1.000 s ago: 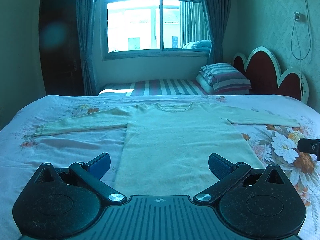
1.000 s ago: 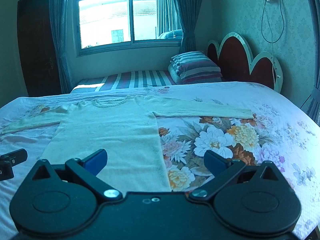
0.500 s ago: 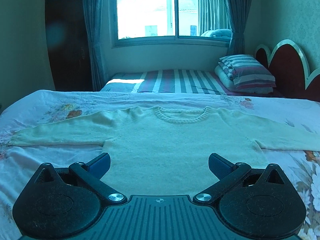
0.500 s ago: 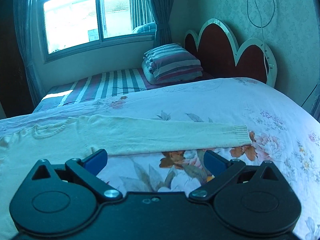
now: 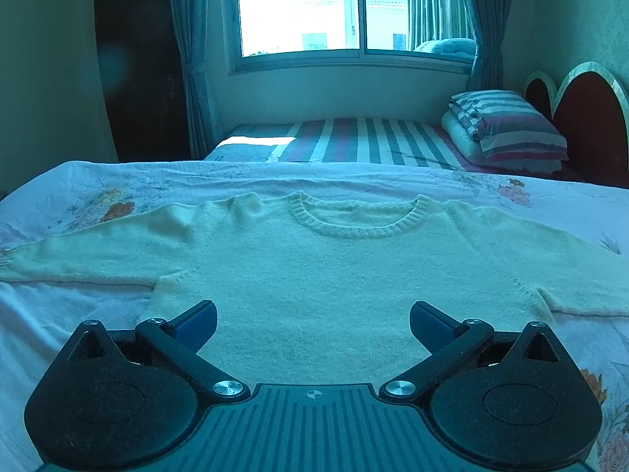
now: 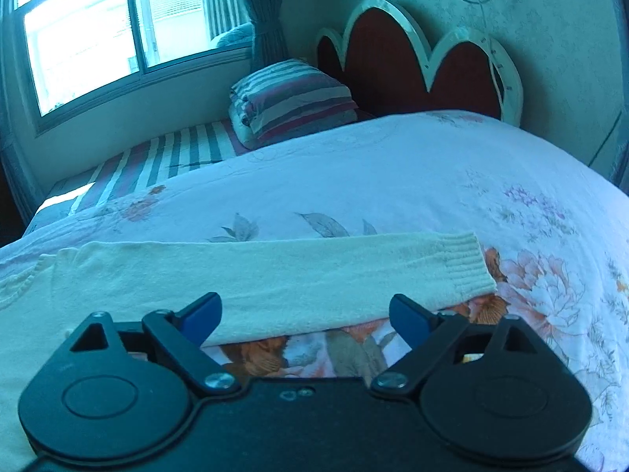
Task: Fold small clothes
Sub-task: 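Move the right gripper down to the cuff of one sweater sleeve, then grasp the cuff with the right gripper and fold the sleeve across the body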
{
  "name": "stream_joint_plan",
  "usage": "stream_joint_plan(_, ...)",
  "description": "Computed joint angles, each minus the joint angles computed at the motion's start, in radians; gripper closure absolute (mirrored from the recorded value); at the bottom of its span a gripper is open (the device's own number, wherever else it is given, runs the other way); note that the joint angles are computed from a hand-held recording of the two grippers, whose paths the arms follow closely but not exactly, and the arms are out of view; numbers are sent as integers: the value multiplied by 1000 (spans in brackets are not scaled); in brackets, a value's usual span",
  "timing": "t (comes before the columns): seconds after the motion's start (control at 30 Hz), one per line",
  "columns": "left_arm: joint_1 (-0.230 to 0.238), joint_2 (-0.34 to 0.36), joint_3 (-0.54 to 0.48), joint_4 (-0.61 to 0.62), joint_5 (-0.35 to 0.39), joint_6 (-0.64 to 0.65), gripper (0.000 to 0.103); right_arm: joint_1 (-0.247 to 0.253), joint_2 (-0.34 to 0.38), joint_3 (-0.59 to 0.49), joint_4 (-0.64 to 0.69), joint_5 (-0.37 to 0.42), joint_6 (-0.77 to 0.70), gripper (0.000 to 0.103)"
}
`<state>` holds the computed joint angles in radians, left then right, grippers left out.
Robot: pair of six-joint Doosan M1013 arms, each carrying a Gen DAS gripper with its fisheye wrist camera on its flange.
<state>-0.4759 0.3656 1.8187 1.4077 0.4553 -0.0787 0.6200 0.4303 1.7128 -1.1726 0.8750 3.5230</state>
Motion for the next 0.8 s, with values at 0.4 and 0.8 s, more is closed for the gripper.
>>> stream_joint_plan(0.4,19,41,-21,-30,29,70,0,-82,-39,142,-112,-85,412,28)
stream_joint_plan(0.8,78,12,20,49,46,25,0,-109,-51,204,-386,-224,941,65)
